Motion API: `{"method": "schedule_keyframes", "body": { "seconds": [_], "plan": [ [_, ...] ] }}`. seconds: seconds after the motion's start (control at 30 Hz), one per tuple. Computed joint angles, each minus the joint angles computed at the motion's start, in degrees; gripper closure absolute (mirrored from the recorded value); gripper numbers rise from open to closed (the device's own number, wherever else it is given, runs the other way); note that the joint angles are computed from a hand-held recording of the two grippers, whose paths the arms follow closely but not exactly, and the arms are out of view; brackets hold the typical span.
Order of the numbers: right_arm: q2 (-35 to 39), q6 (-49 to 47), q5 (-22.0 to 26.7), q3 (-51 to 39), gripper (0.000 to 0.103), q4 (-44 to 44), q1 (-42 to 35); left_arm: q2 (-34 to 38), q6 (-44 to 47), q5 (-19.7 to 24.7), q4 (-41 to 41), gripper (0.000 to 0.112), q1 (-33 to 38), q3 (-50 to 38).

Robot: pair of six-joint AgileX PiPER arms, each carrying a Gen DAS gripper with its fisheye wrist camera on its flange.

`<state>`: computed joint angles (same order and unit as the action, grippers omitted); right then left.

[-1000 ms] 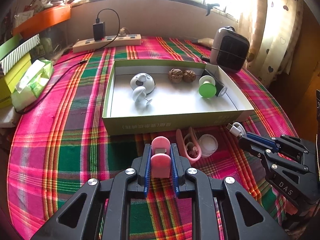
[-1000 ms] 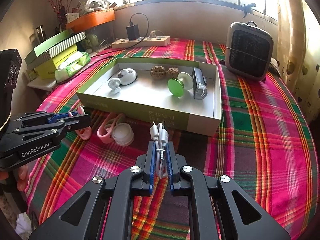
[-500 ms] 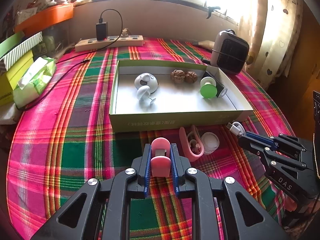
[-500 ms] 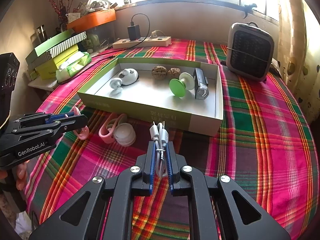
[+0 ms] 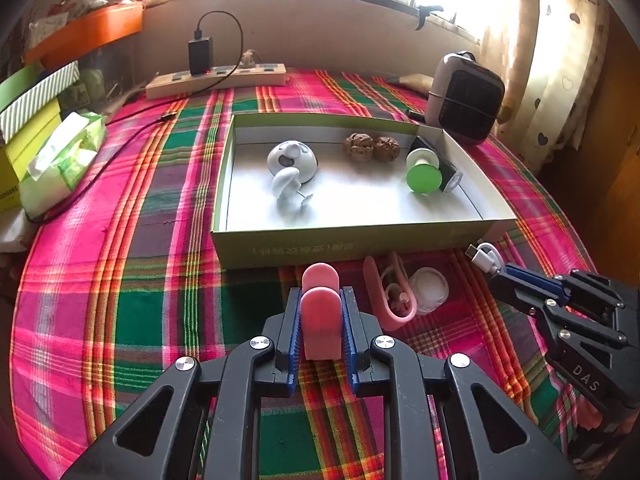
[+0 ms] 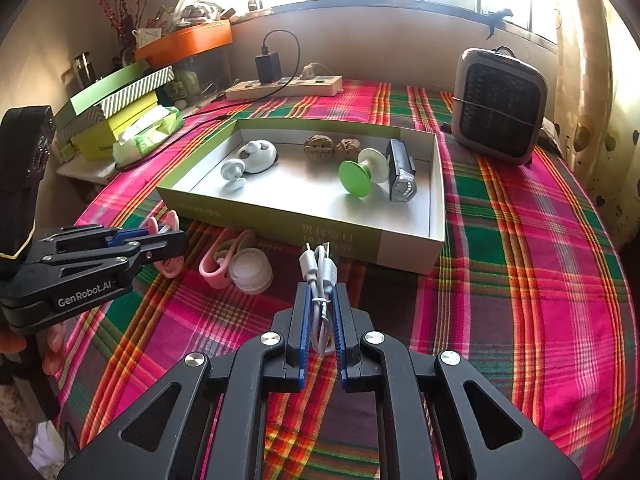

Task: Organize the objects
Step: 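Lift the pink strap and white cable and carry both toward the box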

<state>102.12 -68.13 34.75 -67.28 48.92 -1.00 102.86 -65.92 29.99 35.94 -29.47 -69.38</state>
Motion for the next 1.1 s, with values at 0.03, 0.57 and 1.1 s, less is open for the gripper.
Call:
{"method": "schedule_keyframes", "body": {
  "seconds": [0.03, 0.57, 1.1],
  "plan": [
    [0.07, 0.09, -0.04, -0.03, 0.092, -0.03, 0.04, 0.34, 0.75, 0.11, -0.62, 0.096, 0.09, -0.37],
    [0.34, 0.23, -0.13, 0.01, 0.092, -0.29, 0.2, 1.91, 1.68, 0.55, -1.73, 0.096, 0.21, -1.47],
    [-0.22, -0.17, -0.11, 0.38, 0.092, 0.24, 0.21, 0.37, -1.11, 0.41, 1.24, 0.097, -0.34, -0.27]
  ]
}}
